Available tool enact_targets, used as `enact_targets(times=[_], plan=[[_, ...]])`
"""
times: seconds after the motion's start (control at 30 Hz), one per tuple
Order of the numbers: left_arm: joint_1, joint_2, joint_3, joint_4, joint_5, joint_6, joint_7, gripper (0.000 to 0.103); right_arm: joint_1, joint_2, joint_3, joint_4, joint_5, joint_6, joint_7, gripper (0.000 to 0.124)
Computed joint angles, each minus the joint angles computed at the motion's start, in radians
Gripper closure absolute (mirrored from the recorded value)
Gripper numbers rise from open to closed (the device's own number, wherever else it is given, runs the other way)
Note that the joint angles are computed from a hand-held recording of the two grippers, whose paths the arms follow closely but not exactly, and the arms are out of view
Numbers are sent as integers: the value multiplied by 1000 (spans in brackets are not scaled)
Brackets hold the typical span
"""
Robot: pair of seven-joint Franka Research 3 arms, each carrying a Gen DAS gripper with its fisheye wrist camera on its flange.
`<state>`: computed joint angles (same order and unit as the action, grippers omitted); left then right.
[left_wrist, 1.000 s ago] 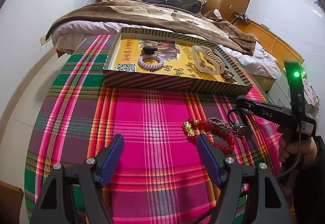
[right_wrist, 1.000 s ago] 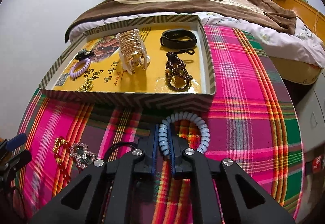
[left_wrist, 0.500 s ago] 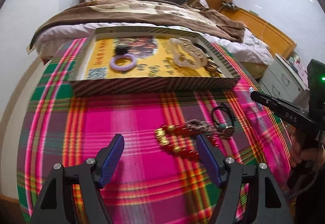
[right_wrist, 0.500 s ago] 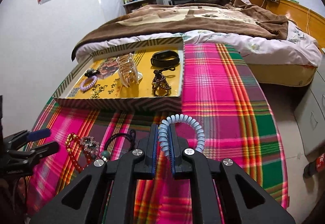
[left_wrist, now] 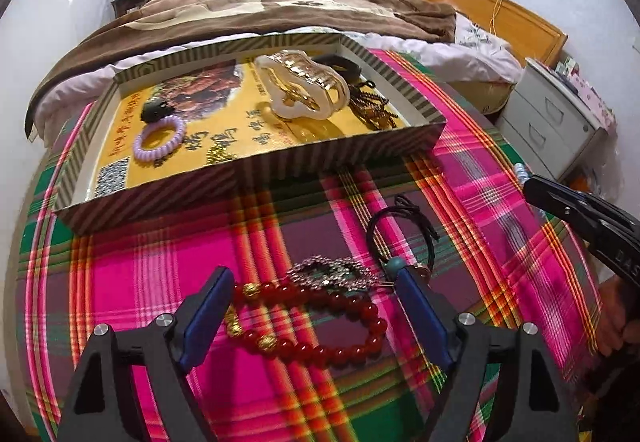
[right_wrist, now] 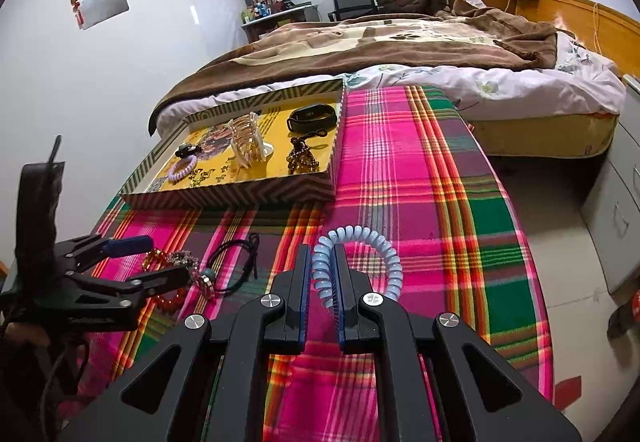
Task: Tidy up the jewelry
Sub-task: 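Grasp the rhinestone hair clip with the left tool while the right tool holds the coil hair tie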
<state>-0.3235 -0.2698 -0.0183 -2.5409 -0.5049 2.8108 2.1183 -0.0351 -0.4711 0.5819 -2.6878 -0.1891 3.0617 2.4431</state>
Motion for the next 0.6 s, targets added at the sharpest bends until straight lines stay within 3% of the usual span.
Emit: enact_targets(times=[0.37, 0.6], plan=[[39, 43, -62, 13, 207, 29, -131, 21, 13, -13, -18, -34, 45, 38, -23, 114], [14, 45, -41, 14, 164, 32, -107, 34, 7, -22, -11, -44, 75, 42, -35, 114]])
